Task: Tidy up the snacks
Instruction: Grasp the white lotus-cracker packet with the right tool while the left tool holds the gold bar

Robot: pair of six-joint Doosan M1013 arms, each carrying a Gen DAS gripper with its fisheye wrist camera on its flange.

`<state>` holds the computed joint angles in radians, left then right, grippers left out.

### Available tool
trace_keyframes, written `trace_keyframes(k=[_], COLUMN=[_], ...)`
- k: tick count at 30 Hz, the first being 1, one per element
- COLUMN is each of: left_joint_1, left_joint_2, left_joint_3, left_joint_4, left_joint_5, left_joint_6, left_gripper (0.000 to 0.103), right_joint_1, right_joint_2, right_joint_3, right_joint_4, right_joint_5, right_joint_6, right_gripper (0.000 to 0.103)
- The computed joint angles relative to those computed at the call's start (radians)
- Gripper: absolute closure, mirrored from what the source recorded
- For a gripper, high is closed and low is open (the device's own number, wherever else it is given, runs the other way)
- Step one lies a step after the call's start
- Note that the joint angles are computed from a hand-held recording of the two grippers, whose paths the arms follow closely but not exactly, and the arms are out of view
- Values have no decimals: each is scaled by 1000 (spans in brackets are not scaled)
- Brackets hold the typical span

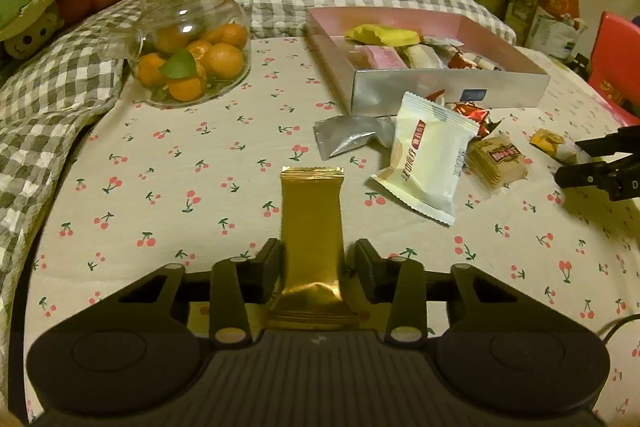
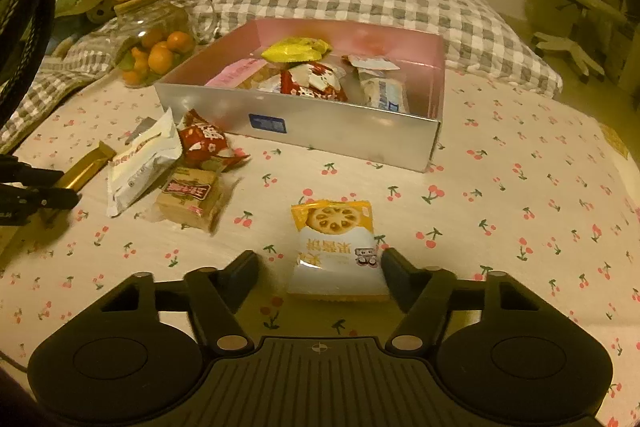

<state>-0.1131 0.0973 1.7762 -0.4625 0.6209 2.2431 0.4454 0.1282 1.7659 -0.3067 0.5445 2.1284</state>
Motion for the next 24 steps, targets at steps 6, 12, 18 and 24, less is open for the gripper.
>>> trace_keyframes(k=[6, 12, 18, 24], left_joint_1=[-1, -3, -1, -1], left_joint_2=[2, 4, 9, 10], left_joint_3=[-7, -16, -30, -48], left_joint_4=[18, 35, 41, 63], left_joint_5=[8, 25, 56, 86], left_joint_6=[-37, -60, -91, -146], left_gripper=[75, 75, 75, 75], right_joint_1=[2, 6, 4, 2], right_joint_2=[-1, 1, -2, 1], right_joint_3=[-2, -5, -13, -38], right_joint_4=[0, -10, 4, 25], right_joint_5=[-3, 0, 8, 55], right_joint_6=[-5, -2, 0, 12], right_gripper=[57, 58, 58, 58])
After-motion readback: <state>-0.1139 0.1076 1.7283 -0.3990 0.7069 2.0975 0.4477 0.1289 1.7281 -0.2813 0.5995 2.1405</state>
